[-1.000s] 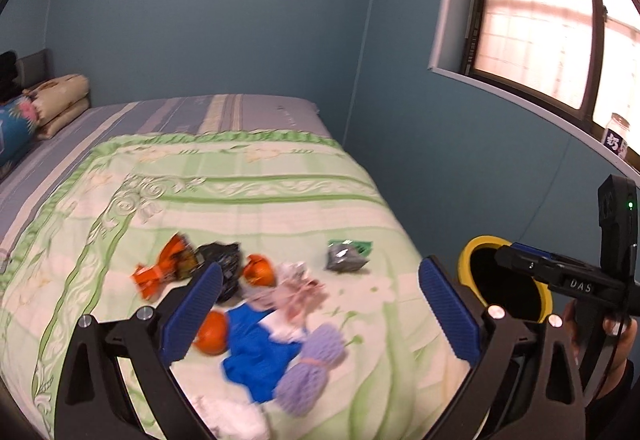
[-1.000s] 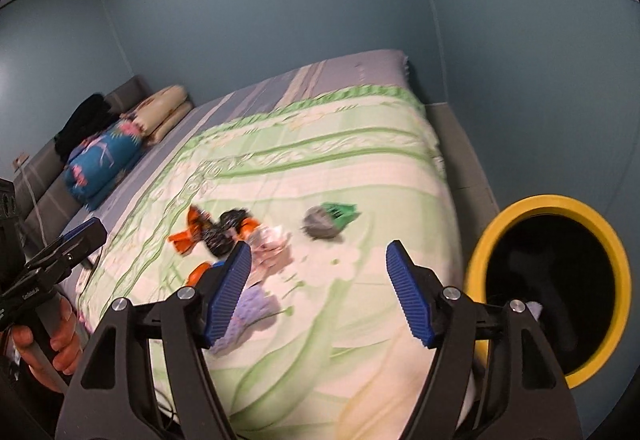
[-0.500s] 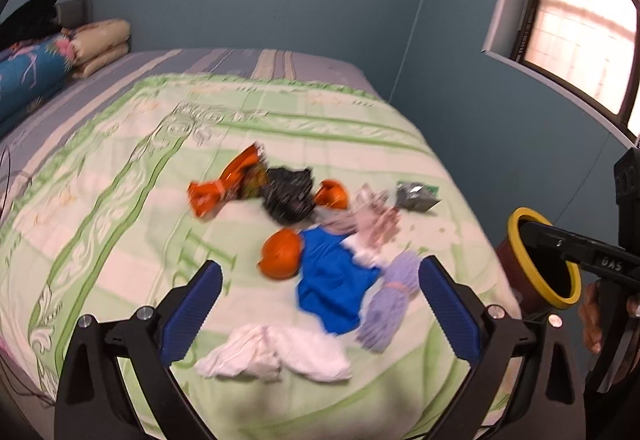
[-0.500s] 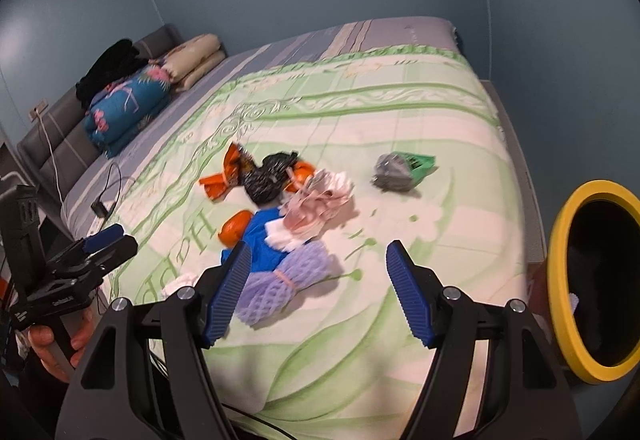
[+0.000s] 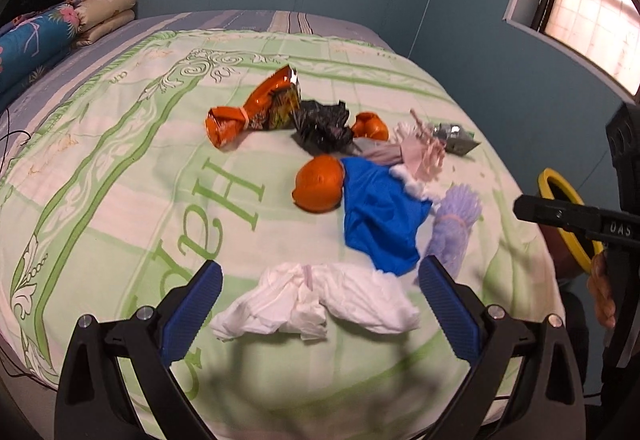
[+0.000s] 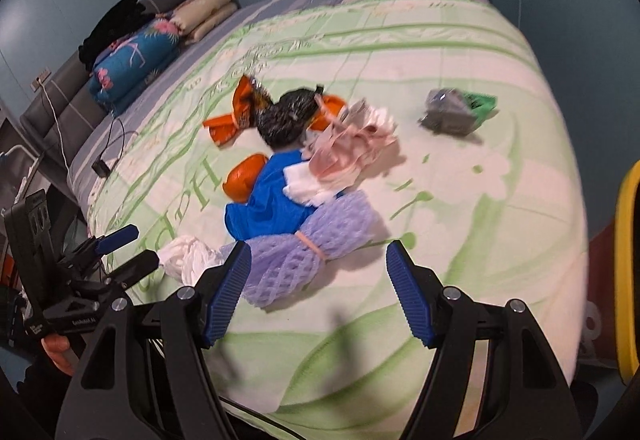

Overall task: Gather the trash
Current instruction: 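Grasp the white tissue with the left tool while the right tool grasps another lavender foam net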

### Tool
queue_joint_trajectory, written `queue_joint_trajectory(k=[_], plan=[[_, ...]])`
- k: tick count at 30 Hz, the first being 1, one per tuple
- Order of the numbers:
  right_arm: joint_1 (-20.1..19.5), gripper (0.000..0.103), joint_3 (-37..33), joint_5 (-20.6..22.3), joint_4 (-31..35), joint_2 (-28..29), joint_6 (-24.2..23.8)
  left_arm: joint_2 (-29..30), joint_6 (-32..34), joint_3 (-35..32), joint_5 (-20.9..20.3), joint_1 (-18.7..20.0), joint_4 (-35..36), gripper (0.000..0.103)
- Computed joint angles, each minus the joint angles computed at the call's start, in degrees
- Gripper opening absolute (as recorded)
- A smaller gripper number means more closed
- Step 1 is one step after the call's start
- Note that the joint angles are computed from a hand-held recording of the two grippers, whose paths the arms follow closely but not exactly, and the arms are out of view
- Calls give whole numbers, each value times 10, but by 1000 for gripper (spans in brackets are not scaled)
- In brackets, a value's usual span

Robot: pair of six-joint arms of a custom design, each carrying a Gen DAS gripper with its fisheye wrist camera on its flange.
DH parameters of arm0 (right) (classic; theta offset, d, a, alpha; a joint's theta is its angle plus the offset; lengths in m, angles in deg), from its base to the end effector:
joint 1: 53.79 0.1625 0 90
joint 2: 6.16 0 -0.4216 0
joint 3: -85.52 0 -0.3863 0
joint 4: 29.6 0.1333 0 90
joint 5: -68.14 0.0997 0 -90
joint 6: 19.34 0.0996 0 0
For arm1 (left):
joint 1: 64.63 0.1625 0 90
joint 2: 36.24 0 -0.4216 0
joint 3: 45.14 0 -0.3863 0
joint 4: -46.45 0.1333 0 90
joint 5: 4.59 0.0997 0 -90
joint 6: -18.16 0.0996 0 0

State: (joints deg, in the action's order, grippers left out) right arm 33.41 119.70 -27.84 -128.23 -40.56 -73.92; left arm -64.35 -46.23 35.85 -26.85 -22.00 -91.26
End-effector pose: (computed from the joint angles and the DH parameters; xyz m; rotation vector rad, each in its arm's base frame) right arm 0.0814 -0.8529 0.3196 1.2875 -2.6803 0.1273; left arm -0.3630 -0.6406 0.0066 -0.2544 2.1414 -1.1432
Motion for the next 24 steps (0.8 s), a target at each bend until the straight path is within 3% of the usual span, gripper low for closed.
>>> queue_joint_trajectory(k=[12, 15, 20, 24], plan=[[5, 66, -40, -42, 36, 49, 20, 10, 8, -2, -32, 25, -24, 94], [6, 65, -45, -52, 34, 58, 17, 15, 15, -6, -36, 29, -23, 85], [6, 50, -73, -67, 57, 80, 26, 23, 37, -12, -43, 33, -30, 68], [6, 45, -106, -68, 84, 99, 36, 29, 61, -18, -49, 35, -39, 56]])
